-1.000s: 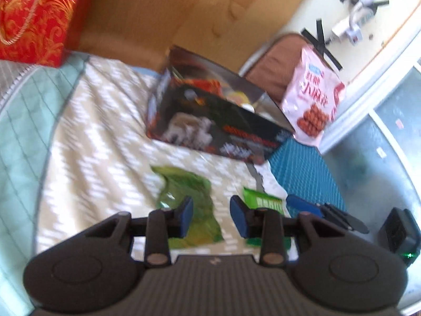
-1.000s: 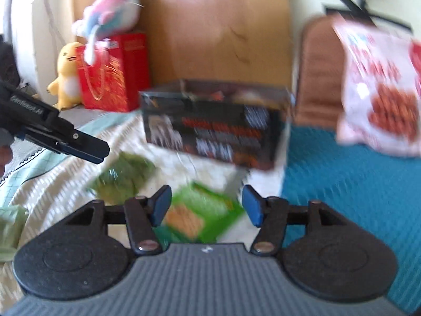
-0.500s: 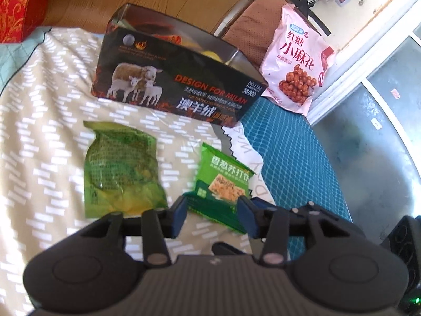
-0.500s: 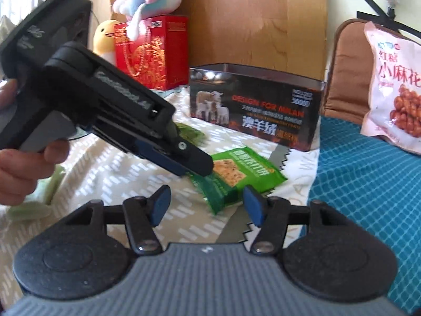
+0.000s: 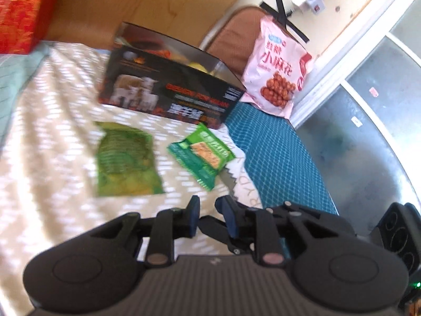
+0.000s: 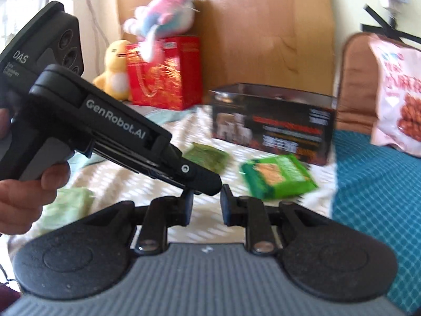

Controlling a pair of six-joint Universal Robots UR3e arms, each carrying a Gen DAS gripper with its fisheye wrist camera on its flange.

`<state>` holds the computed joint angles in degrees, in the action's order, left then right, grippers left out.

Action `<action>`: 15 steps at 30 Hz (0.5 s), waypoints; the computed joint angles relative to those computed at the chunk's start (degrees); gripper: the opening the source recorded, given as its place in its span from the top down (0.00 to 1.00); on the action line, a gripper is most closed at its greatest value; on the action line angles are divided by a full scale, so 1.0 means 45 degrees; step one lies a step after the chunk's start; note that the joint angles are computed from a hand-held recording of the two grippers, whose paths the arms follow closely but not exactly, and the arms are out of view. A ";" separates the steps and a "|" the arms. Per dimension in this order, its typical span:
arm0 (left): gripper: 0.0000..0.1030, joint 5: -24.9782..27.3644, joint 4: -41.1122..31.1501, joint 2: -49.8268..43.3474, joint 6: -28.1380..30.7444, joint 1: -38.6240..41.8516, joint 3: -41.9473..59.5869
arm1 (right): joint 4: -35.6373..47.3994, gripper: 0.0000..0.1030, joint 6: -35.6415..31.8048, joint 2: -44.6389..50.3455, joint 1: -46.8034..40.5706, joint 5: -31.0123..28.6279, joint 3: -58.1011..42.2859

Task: Organize snacks
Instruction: 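Move the left tool to the green cracker packet on the sheet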

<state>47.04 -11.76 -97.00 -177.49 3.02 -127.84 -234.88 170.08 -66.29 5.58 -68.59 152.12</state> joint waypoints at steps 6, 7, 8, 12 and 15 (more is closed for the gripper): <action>0.81 -0.0270 -0.0467 0.1981 0.0772 0.1576 -0.2289 | 0.1008 0.75 -0.0007 0.0478 0.1461 -0.0176 -0.1113; 0.81 -0.0430 -0.0654 0.2080 0.0921 0.1816 -0.2455 | 0.1277 0.75 -0.0089 0.0477 0.1622 -0.0273 -0.1260; 0.81 -0.0517 -0.0703 0.2093 0.0966 0.1968 -0.2527 | 0.1445 0.75 -0.0141 0.0486 0.1782 -0.0427 -0.1368; 0.80 -0.0743 -0.0577 0.1911 0.0873 0.2173 -0.2214 | 0.0621 0.58 0.0009 0.0403 0.1625 -0.1266 -0.0961; 0.72 -0.0467 0.0024 0.0810 0.0119 0.1402 -0.0917 | -0.0959 0.40 0.0597 0.0609 0.0848 -0.1856 -0.0459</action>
<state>44.93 -11.65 -93.36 -176.95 9.32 -131.97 -239.20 172.77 -63.55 9.39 -76.94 150.06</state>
